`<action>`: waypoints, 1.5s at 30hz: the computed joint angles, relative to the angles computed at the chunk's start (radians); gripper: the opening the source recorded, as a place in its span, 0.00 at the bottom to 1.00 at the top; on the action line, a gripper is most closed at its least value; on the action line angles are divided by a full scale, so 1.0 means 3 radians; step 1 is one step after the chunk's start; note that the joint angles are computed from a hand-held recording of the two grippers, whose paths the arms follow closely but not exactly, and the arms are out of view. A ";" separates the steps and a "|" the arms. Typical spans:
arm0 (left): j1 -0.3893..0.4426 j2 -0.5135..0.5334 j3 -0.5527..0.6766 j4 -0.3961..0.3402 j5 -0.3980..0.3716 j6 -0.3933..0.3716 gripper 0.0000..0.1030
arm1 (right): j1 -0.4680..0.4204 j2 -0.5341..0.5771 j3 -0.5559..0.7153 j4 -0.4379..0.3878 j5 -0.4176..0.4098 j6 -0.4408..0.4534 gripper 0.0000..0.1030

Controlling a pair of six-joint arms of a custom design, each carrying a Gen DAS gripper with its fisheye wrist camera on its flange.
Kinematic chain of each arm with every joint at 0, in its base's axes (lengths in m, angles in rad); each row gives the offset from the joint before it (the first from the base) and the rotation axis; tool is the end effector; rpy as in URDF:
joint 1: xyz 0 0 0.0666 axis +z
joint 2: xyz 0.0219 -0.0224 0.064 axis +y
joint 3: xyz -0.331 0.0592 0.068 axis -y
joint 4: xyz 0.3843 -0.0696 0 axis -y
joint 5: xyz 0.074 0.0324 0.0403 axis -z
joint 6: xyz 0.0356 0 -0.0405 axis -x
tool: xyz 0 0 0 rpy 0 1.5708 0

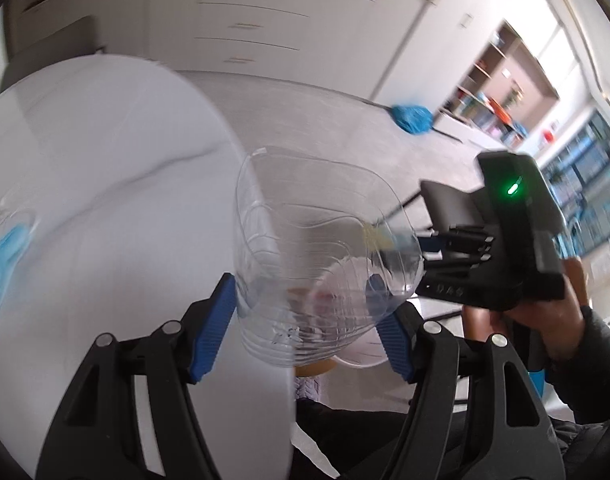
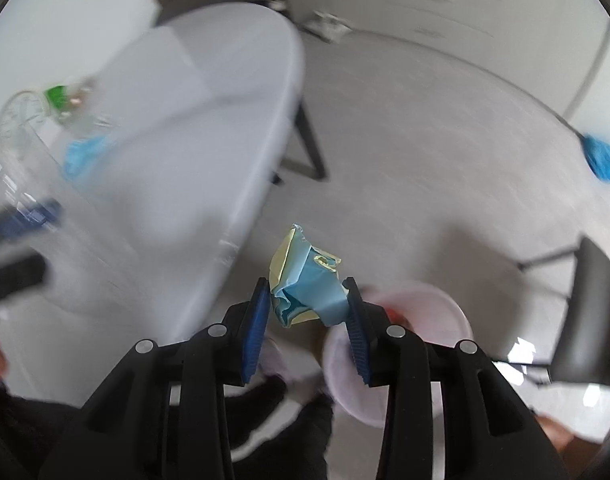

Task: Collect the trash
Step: 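Carry bottle and yellow-blue paper over the white bin and open both grippers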

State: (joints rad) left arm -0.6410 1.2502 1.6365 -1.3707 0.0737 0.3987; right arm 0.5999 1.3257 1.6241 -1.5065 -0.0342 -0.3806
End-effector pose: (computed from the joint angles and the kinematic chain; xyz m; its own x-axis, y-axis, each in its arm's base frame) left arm 0.3176 -0.2407 0.5196 -0.8594 0.1582 -0.4861 0.3205 0.9075 -0.2713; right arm 0.3409 0.2342 0.4787 -0.9298 -0.1862 -0.3175 -0.2465 0.9556 0.1615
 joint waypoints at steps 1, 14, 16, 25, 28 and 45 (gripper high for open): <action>-0.0074 0.0082 0.0096 -0.0025 -0.0012 -0.0016 0.63 | -0.0049 -0.0096 -0.0156 -0.0006 -0.0002 -0.0029 0.38; -0.0528 0.0899 0.0895 -0.0280 0.0062 -0.0269 0.63 | -0.0748 -0.0771 -0.0965 -0.0176 0.0064 -0.0060 0.97; -0.0574 0.1027 0.1024 -0.0318 0.0087 -0.0312 0.63 | -0.0893 -0.0826 -0.0981 -0.0214 0.0072 -0.0031 0.97; -0.0853 0.1527 0.1593 -0.0505 -0.0169 -0.0437 0.87 | -0.1399 -0.1036 -0.1124 -0.0256 0.0023 0.0123 0.97; -0.0900 0.1569 0.1699 -0.0496 -0.0225 -0.0492 0.93 | -0.1453 -0.1057 -0.1126 -0.0267 0.0001 0.0148 0.97; -0.0899 0.1417 0.1541 -0.0550 -0.0337 -0.0356 0.93 | -0.1259 -0.1005 -0.1097 -0.0271 -0.0075 0.0179 0.97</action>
State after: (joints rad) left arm -0.9106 1.6754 2.0989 -1.5356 -0.0274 0.2920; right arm 0.2224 1.0241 1.2951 -1.5878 -0.0568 -0.3269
